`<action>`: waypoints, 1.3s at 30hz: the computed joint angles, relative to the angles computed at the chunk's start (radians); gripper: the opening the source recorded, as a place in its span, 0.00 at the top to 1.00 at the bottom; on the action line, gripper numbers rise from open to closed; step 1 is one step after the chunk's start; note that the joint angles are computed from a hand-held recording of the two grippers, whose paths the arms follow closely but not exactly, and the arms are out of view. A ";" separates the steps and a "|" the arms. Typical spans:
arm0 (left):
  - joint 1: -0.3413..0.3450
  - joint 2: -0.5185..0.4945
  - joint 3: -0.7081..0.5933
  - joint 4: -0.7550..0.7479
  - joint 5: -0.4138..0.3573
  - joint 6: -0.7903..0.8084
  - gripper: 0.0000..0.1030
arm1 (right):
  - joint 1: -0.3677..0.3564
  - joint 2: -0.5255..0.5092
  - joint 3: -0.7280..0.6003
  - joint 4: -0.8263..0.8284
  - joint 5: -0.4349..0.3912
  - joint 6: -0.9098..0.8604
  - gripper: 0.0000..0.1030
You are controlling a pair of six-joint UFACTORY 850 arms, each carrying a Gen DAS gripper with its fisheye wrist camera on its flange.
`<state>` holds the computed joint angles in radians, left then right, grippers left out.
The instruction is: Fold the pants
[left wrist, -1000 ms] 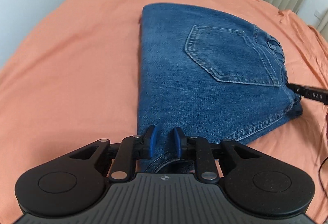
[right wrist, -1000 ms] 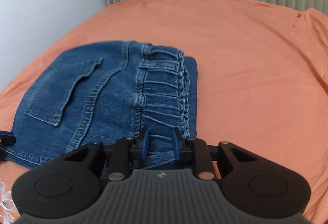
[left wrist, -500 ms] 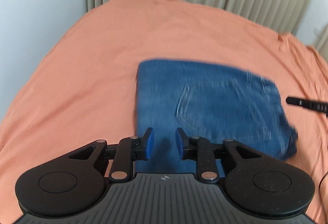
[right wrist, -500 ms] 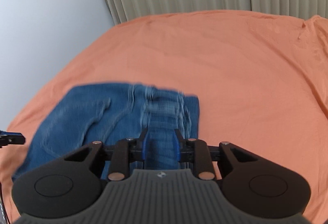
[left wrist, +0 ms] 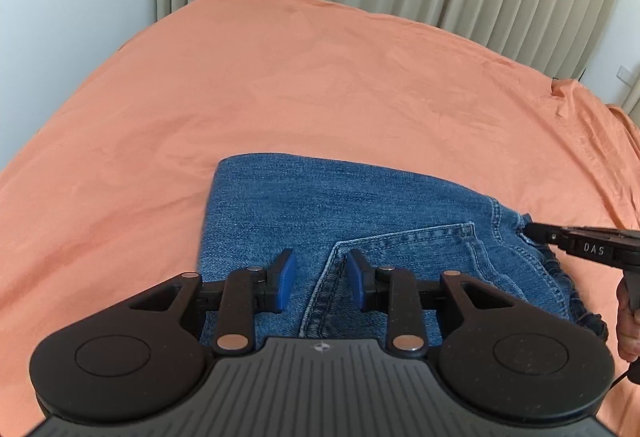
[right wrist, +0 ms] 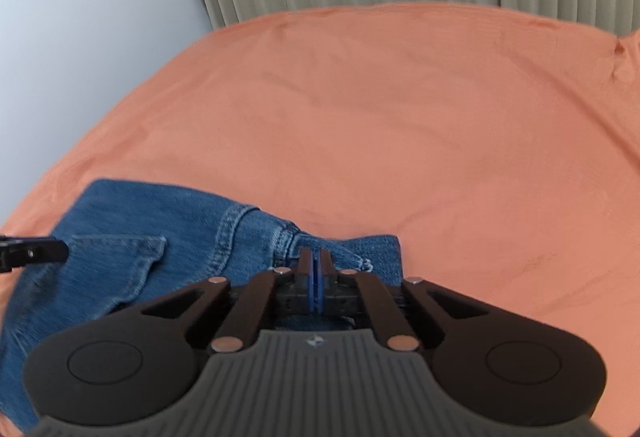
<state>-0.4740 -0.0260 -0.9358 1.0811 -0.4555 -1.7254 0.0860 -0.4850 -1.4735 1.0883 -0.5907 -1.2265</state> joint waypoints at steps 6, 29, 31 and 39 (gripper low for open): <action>-0.054 0.020 -0.007 0.040 -0.028 -0.029 0.65 | -0.004 0.094 0.100 0.180 0.019 -0.208 0.96; -0.222 -0.057 -0.022 0.004 -0.077 -0.073 0.67 | -0.009 0.324 0.457 0.299 -0.017 -0.499 0.83; -0.227 -0.061 -0.036 -0.017 -0.098 -0.045 0.67 | -0.003 0.330 0.446 0.252 -0.009 -0.444 0.83; -0.346 -0.021 -0.085 -0.009 -0.348 -0.054 0.49 | -0.025 0.422 0.424 0.192 -0.045 -0.346 0.53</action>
